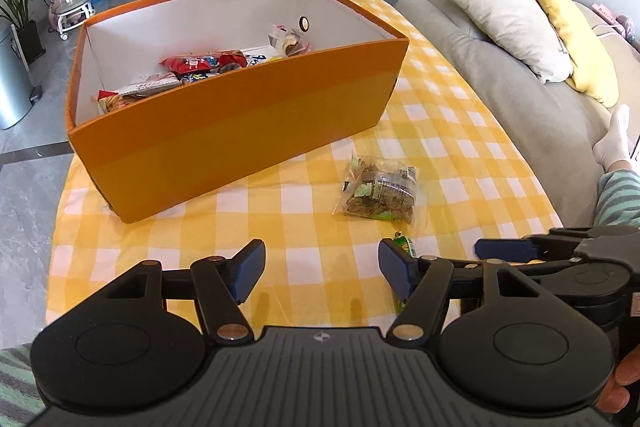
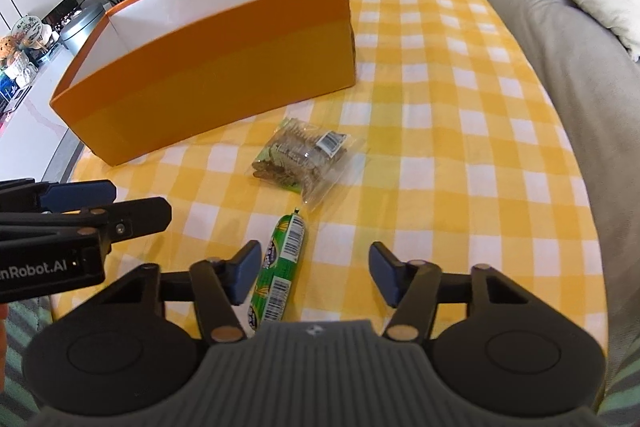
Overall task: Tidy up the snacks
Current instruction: 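Move both tools down toward the clear bag and green sausage stick, then grasp the clear snack bag with left tool while right tool grasps green sausage stick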
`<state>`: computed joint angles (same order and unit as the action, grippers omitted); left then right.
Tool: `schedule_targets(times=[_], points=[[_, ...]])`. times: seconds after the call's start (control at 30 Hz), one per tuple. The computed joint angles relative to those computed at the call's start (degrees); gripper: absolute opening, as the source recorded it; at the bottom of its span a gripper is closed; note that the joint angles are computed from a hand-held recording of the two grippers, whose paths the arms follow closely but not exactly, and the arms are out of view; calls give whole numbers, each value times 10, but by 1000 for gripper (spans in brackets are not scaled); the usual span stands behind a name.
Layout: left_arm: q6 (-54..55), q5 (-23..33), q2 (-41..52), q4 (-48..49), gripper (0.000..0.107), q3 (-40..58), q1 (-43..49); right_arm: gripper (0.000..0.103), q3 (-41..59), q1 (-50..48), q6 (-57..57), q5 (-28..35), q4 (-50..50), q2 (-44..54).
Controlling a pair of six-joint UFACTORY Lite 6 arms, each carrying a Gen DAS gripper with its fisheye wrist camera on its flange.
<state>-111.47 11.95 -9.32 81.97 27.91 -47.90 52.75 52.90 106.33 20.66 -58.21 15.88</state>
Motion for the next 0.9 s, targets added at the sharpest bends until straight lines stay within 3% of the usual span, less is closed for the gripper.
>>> schedule_targets(times=[0.27, 0.43, 0.53, 0.67, 0.9], points=[[23, -12, 44, -20, 72, 18, 12, 38, 36, -29, -50, -74, 43, 63], [-49, -15, 52, 61, 72, 17, 17, 21, 39, -40, -45, -110, 35, 80], [-74, -19, 69, 99, 72, 30, 19, 20, 33, -41, -38, -118, 23, 77], [-94, -29, 93, 127, 72, 58, 20, 19, 22, -43, -128, -90, 110, 57], [-277, -35, 178, 327, 72, 140, 29, 19, -27, -93, -80, -59, 63, 12]])
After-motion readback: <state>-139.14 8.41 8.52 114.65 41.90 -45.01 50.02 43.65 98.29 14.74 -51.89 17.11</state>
